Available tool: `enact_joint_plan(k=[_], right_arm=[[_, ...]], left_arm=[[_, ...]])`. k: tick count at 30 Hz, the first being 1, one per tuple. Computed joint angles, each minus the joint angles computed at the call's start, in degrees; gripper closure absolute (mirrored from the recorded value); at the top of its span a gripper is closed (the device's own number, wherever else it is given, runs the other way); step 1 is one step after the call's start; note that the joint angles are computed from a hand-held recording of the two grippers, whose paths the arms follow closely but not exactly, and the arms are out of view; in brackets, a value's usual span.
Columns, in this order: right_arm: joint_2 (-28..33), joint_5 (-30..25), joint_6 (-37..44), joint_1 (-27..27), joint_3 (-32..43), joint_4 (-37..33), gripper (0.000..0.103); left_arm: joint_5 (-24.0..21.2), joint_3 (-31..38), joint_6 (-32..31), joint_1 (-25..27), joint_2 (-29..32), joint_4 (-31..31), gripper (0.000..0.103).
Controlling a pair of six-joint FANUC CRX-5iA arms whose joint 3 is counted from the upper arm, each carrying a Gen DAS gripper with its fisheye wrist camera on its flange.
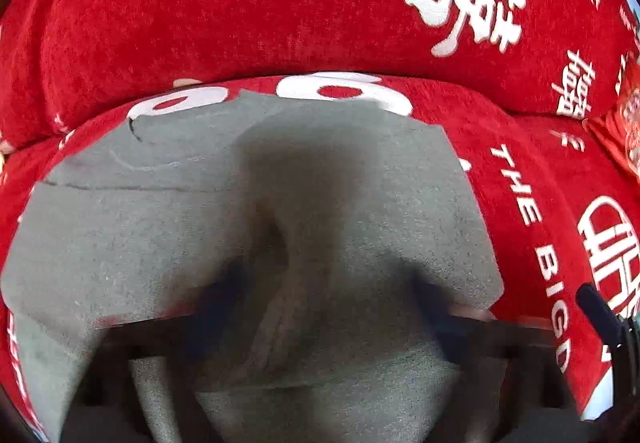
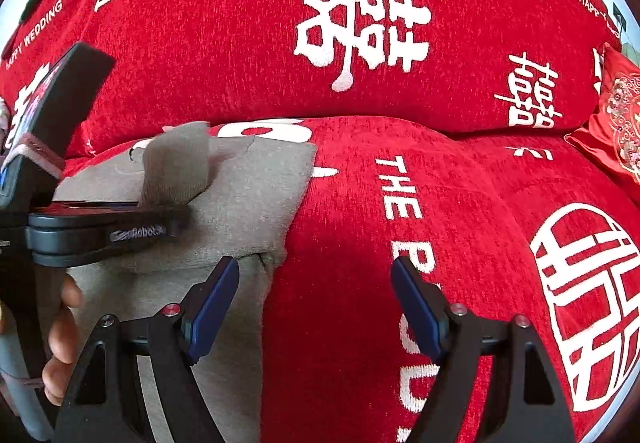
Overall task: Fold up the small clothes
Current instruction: 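Lower the sleeve onto the sweater and open the left tool, then grasp the folded sleeve cuff with the right tool and straighten it on the body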
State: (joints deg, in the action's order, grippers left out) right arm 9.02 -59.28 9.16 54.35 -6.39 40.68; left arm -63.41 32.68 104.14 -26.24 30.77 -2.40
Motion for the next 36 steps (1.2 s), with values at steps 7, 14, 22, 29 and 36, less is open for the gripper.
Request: enact_joint_plan(k=[7, 14, 22, 29, 36], right_arm=[[0.69, -0.16, 1.19, -0.04, 1.30, -0.61, 0.022], [0.38, 3.49, 0.11, -0.97, 1.77, -1.34, 0.021], [3.57, 13.61, 4.41, -4.66, 8.80, -13.65, 0.022], [12.61, 10.34, 12.24, -9.00, 21.67, -31.00, 0.068], [8.54, 17.59, 4.86, -6.11, 12.82, -12.35, 0.088]], left_arm=[[7.90, -10.46, -6.21, 4.44, -4.67, 10.86, 0.006], [12.97, -19.29, -8.54, 9.05, -11.10, 13.63, 0.006], [8.12, -15.59, -1.45, 8.43, -10.14, 1.08, 0.006], [8.23, -15.99, -0.93, 7.68, -9.89, -1.30, 0.006], [10.09, -17.76, -2.22, 8.25, -10.73, 0.34, 0.006]])
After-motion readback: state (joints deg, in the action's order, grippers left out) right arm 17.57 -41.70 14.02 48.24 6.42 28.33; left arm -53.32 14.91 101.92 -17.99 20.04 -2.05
